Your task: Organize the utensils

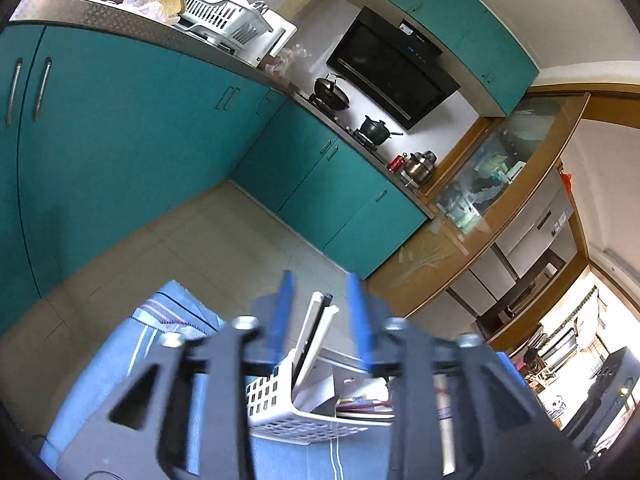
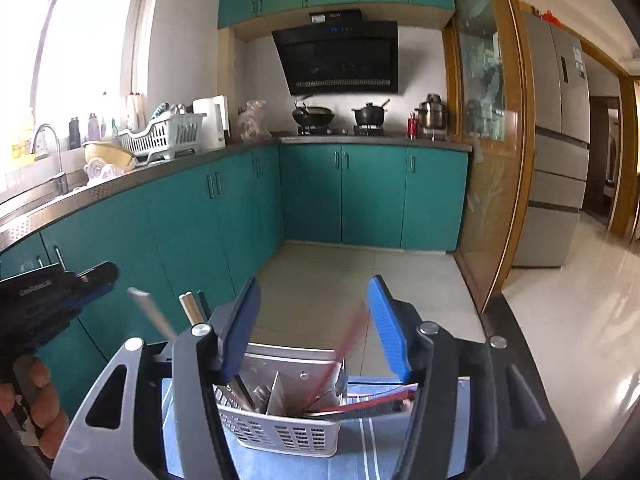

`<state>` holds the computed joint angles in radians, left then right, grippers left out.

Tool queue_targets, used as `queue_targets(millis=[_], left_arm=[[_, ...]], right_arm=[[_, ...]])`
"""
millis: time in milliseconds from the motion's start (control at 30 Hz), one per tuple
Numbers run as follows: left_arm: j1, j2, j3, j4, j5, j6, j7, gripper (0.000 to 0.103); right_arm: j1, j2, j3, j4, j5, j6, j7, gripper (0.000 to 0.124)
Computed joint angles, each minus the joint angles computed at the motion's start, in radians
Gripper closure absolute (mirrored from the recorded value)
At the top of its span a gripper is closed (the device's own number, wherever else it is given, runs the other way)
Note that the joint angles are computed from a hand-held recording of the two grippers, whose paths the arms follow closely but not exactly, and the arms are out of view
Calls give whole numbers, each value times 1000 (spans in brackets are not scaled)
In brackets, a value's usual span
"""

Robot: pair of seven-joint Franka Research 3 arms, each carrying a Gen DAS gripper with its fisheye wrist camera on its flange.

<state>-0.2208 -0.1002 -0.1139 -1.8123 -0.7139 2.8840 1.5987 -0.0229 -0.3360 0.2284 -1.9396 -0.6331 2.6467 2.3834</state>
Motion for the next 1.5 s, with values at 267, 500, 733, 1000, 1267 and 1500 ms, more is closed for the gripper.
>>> queue_targets(millis=[267,500,733,1000,1267,1500], left_arm=[[-43,-148,32,-170,59,54,43,40],[-111,-380,68,-467,144,183,70,15],[-8,-628,-33,-756,313,195,11,4],[43,-871,-107,-955,502,157,-7,4],[-50,-1008,-33,-1026,587,114,-56,4],[-83,-1056,3,-1029,673,101,-107,4]], right_arm=[[-14,-136,36,-104,9,32,5,45],[-24,-324,103,-261,99,-18,-41,25],[-59,-538,241,-455,181,-160,28,24],[28,-695,292,-566,261,-322,108,24],[43,-791,339,-566,252,-395,169,24],[30,-855,358,-575,252,-394,199,24]])
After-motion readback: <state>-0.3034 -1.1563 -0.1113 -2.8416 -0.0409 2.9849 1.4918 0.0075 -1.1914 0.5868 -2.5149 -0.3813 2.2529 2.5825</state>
